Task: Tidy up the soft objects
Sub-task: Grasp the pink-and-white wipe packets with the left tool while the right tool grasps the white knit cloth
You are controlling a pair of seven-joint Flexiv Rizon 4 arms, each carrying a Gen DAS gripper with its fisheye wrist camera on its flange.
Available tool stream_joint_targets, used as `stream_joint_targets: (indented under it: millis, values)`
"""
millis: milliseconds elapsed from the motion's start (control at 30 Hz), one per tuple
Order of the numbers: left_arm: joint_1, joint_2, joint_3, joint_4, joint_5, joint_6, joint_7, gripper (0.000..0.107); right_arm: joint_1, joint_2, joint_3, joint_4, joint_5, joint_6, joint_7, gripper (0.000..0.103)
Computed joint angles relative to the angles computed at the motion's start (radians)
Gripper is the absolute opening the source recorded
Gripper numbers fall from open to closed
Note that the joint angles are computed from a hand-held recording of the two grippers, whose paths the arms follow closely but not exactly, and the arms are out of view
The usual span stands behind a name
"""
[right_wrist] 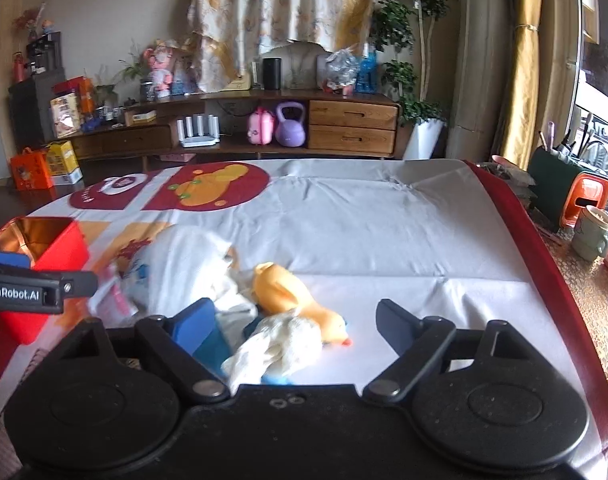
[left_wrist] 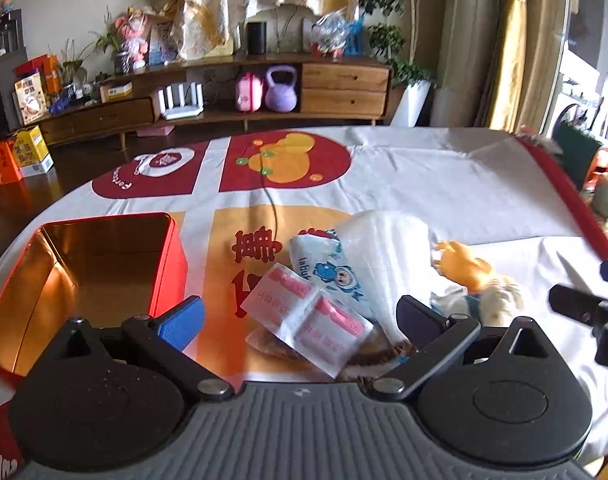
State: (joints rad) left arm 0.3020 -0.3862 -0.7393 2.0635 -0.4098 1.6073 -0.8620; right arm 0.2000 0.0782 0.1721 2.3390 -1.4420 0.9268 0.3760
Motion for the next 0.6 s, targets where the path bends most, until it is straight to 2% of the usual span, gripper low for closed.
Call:
stream_joint_targets:
  millis: [200,233,400,600]
  values:
    - [-0.285,-0.044,0.33,-0.146,0.021,-0.113,-0.096,0.102,-0.029,-0.051,-0.036,-0.021,-0.006,0.068,-0.014,0.076]
    - [-0.314,-0.052,0.362,-0.165,0.018,-0.134,-0.108,0.102,-0.03,-0.059,-0.037,-0.025,0.001,0.069,-0.02,0.075]
    - [-0.421,-0.084,0.495,-0.246,0.016,-0.241,-0.191,0.102,-0.04,-0.094,-0.052,-0.04,0.012,0.105,-0.017,0.07]
    - [-0.474,-0.108,0.561,-0.29,0.046,-0.282,-0.266,0.099,-0.049,-0.128,-0.065,-0.048,0.033,0.148,-0.004,0.06]
